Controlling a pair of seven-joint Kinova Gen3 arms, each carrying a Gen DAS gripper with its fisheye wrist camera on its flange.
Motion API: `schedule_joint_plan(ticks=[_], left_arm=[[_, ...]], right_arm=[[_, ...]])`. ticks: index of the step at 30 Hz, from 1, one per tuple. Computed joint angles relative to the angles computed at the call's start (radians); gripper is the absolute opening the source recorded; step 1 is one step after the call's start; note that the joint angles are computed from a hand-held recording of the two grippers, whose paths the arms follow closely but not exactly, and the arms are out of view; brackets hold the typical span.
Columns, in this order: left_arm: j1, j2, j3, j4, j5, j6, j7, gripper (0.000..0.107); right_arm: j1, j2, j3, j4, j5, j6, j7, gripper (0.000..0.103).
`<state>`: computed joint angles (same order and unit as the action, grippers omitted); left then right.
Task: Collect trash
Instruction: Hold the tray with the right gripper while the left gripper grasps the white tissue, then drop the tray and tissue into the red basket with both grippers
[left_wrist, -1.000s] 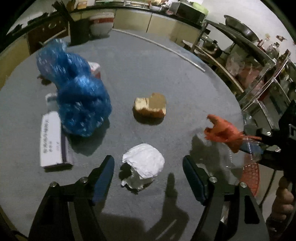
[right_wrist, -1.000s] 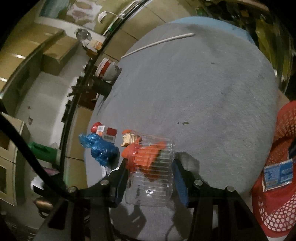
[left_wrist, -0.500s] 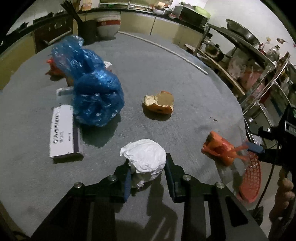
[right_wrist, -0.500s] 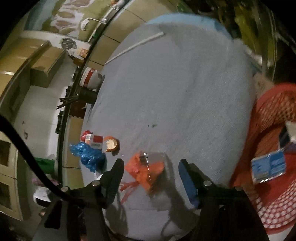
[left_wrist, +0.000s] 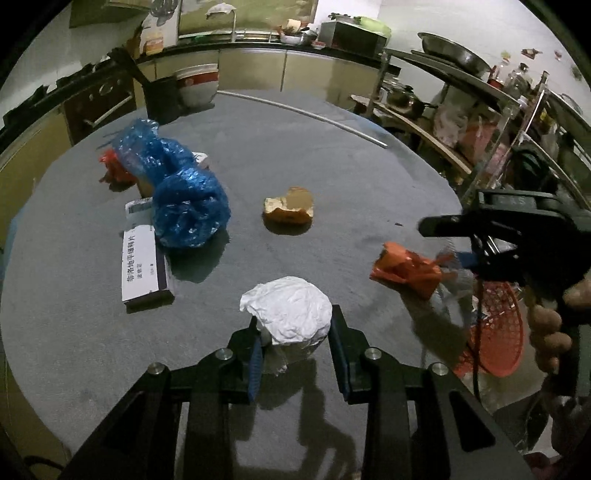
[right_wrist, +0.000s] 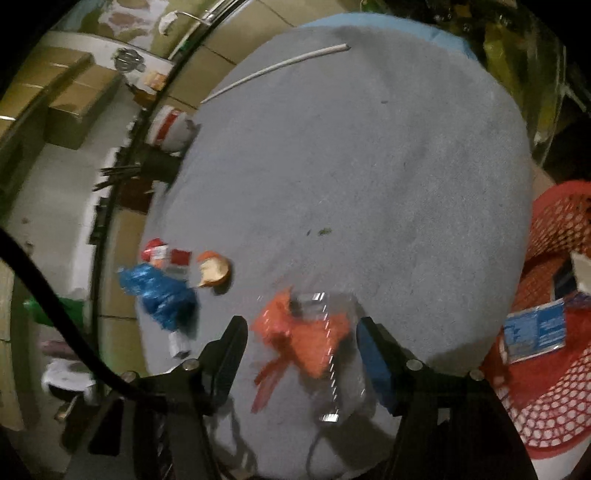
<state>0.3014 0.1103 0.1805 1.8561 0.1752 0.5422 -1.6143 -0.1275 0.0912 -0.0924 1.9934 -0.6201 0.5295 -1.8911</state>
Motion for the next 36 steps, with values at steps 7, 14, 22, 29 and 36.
schedule_joint_plan(ticks=[7, 14, 22, 29, 36], left_arm=[[-0.011, -0.031, -0.005, 0.021, 0.016, -0.003, -0.016, 0.034], [-0.002, -0.061, -0.004, 0.019, 0.001, -0.001, 0.008, 0.034], [0.004, -0.076, 0.005, -0.016, 0.051, 0.026, -0.025, 0.034], [0.054, -0.04, 0.035, -0.087, 0.066, 0.05, -0.073, 0.034], [0.081, 0.03, 0.088, -0.172, 0.193, 0.074, -0.222, 0.034]], right_arm=[[-0.072, -0.037, 0.005, -0.031, 0.262, -0.005, -0.17, 0.049], [0.142, -0.2, -0.295, 0.025, 0.523, -0.177, -0.261, 0.049], [-0.104, -0.322, -0.027, 0.136, 0.583, -0.309, -0.338, 0.049], [-0.088, -0.425, 0.055, 0.215, 0.526, -0.285, -0.295, 0.049], [0.011, -0.566, 0.117, 0.294, 0.493, -0.201, -0.258, 0.049]])
